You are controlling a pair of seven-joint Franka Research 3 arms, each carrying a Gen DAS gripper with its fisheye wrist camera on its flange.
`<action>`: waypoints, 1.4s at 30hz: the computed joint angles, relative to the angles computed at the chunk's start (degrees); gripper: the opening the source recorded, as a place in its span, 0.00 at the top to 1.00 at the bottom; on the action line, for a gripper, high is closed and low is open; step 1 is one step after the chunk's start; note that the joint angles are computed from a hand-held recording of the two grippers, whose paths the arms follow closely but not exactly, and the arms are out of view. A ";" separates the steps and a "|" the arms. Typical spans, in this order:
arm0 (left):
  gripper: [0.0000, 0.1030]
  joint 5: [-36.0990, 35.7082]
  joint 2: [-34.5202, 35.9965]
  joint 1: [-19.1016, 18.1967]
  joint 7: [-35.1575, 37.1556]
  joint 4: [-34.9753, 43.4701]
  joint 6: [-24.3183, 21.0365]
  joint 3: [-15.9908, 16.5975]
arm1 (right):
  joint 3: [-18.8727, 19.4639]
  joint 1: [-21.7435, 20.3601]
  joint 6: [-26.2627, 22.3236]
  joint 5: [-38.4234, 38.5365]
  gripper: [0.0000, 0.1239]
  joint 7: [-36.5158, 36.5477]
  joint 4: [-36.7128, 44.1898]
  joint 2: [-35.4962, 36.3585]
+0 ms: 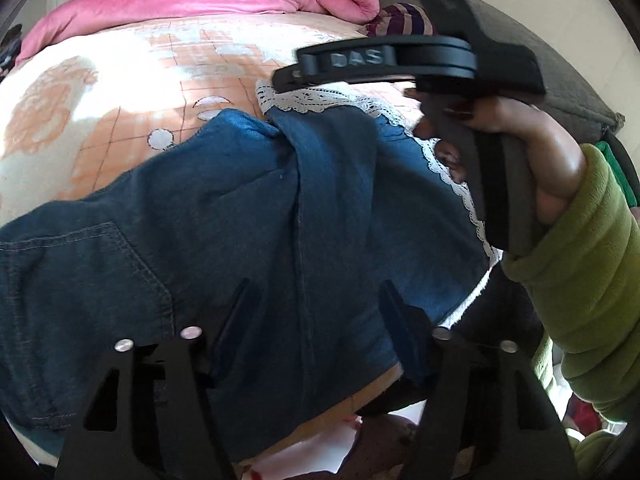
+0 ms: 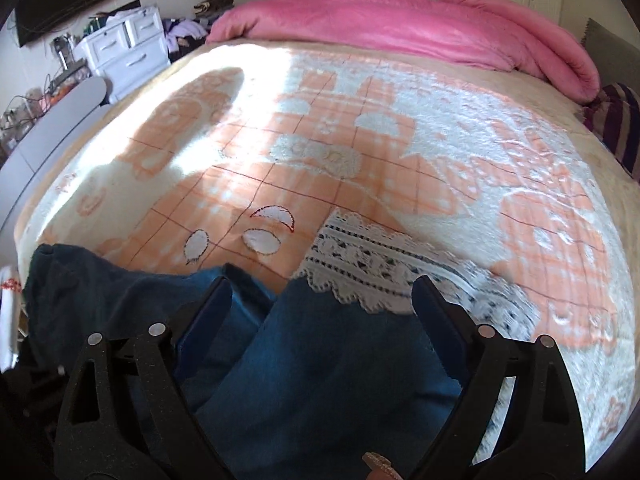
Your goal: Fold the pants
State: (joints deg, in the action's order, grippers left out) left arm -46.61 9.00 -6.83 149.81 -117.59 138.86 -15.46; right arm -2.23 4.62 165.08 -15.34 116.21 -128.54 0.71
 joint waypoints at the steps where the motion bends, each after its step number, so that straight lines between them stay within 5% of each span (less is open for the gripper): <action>1: 0.43 -0.14 0.54 0.05 -0.16 0.45 -0.21 0.02 | 0.01 -0.01 -0.78 0.31 0.31 -0.39 1.72 1.65; 5: 0.66 0.39 1.59 -0.05 -0.68 0.70 1.03 -0.48 | -0.80 1.07 -4.60 2.20 0.31 -2.88 7.95 7.16; 11: 0.73 0.13 1.34 0.33 1.44 0.32 -0.14 -0.99 | -2.80 3.40 -8.16 4.66 0.37 -4.94 14.45 13.42; 14: 0.73 -0.14 1.37 0.27 2.12 0.10 -0.18 -1.01 | -4.88 4.92 -8.93 2.31 0.58 -3.24 15.48 14.73; 16: 0.72 -0.43 1.34 0.34 1.87 0.31 -0.91 -0.94 | -5.48 4.71 -7.25 2.63 0.83 -2.93 14.48 14.32; 18: 0.72 -0.90 1.40 0.46 2.07 0.47 -1.35 -0.84 | -4.85 3.17 -3.81 5.64 0.94 -4.21 11.80 12.50; 26: 0.46 -2.65 1.76 0.91 3.01 1.04 -2.66 -0.59 | -5.06 -0.20 8.47 8.63 0.95 -1.17 -4.04 -1.12; 30: 0.46 -2.84 2.29 0.61 3.16 1.23 -1.12 -0.75 | -2.81 -4.38 11.40 9.26 0.95 -0.64 -12.08 -9.03; 32: 0.53 -3.31 2.01 0.48 3.24 0.67 0.53 -0.99 | -3.40 -4.21 12.44 12.98 0.95 -3.06 -16.29 -13.06; 34: 0.82 -2.75 1.95 0.22 3.03 0.57 1.44 -1.14 | -3.64 -4.33 12.81 15.83 0.95 -4.41 -19.59 -16.21; 36: 0.96 -2.02 1.28 -0.25 4.10 -0.19 3.41 -1.41 | -2.67 -5.79 12.97 17.59 0.95 -4.48 -23.51 -19.93; 42: 0.98 -2.94 -1.61 -0.51 8.89 -2.22 4.56 -1.28 | -2.25 -5.72 12.83 24.19 0.95 -6.09 -33.59 -30.61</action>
